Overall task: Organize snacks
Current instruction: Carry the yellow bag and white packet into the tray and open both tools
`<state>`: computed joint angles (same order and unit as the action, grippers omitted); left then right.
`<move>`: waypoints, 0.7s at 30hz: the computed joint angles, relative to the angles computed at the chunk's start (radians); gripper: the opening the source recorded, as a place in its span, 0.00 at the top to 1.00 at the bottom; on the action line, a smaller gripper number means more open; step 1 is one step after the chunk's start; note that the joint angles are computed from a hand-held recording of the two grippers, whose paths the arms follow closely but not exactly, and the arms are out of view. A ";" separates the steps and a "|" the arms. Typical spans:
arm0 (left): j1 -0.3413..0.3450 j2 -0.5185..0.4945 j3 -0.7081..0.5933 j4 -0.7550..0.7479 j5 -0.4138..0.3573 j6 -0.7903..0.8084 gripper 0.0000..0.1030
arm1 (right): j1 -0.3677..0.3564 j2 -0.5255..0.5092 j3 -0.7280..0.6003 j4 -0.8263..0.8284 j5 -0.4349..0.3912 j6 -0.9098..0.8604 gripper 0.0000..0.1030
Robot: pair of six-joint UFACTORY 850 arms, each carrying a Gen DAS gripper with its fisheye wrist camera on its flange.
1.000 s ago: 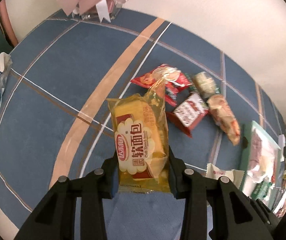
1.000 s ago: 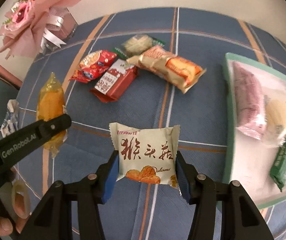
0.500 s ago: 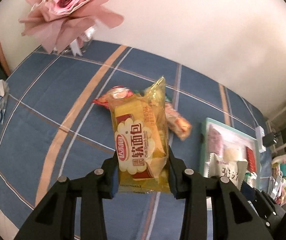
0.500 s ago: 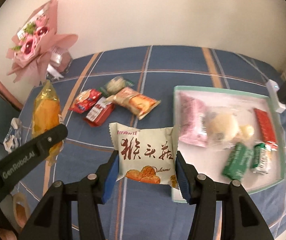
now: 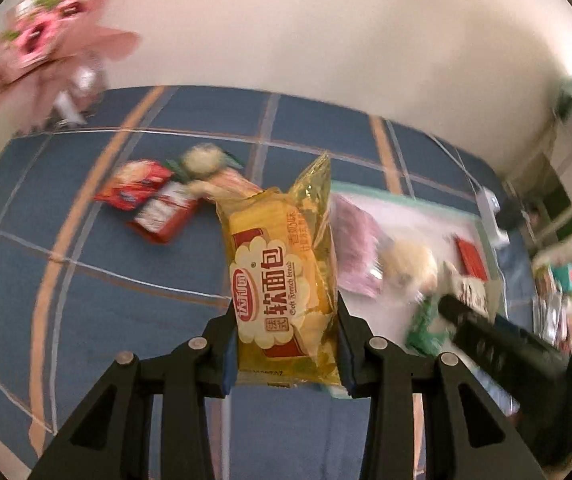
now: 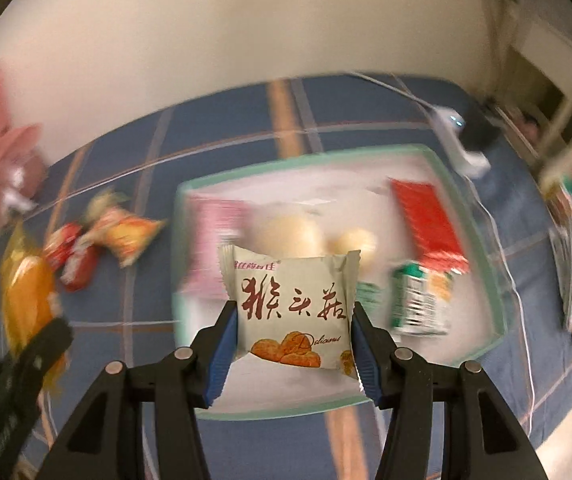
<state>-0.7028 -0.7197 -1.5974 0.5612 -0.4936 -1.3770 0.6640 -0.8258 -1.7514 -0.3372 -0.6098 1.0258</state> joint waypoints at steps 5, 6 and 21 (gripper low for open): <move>-0.026 -0.095 -0.130 -0.176 -0.010 0.251 0.61 | -0.051 0.023 0.065 0.058 0.030 0.022 0.45; -0.029 -0.109 -0.149 -0.194 -0.017 0.280 0.61 | -0.056 0.026 0.073 0.063 0.032 0.024 0.45; -0.043 -0.259 -0.341 -0.329 -0.120 0.492 0.60 | -0.065 0.004 0.063 0.123 0.027 -0.027 0.45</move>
